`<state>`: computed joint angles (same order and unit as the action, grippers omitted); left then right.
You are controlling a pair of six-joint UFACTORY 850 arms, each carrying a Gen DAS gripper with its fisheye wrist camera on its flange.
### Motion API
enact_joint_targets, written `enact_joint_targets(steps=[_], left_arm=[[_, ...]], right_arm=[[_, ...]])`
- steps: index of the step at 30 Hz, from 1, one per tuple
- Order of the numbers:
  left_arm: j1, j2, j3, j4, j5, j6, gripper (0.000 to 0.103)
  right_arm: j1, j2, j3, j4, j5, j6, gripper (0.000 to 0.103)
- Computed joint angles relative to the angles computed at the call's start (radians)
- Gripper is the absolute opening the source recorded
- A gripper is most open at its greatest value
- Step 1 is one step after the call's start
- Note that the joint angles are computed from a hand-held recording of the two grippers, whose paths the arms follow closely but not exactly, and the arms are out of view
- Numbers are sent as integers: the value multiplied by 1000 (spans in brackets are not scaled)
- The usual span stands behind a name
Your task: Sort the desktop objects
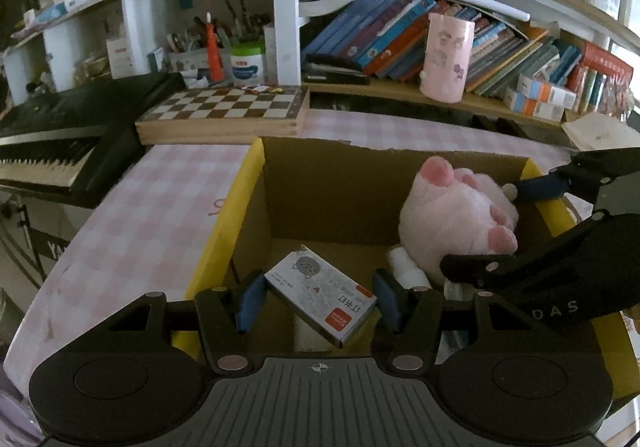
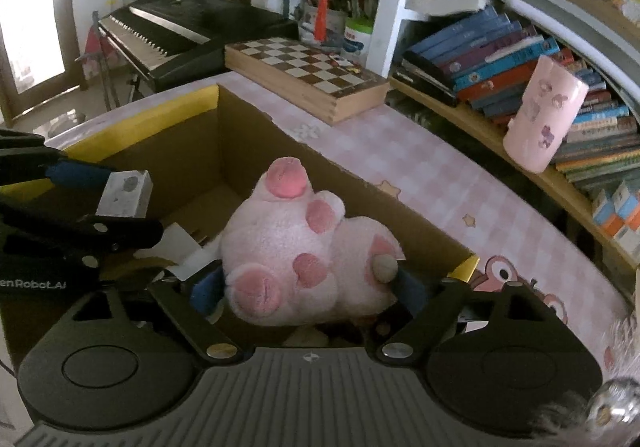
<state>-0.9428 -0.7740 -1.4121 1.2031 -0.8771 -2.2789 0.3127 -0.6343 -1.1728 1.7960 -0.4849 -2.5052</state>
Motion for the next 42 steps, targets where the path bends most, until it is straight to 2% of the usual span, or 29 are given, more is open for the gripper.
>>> enact_joint_targets(steps=[5, 10, 20, 28, 42], left_arm=[[5, -6, -9, 4, -8, -3, 62], [-9, 5, 11, 54, -43, -80, 77], [-51, 27, 28, 113, -102, -154, 77], [-111, 45, 37, 131, -187, -207, 78], [-240, 76, 72, 79, -290, -255, 78]], right_arm=[[-13, 11, 19, 1, -31, -6, 88], [-21, 38, 56, 68, -51, -57, 88], [-52, 147, 188, 275, -134, -211, 88], [-92, 252, 324, 433, -216, -312, 88], [-170, 455, 600, 576, -314, -398, 88]])
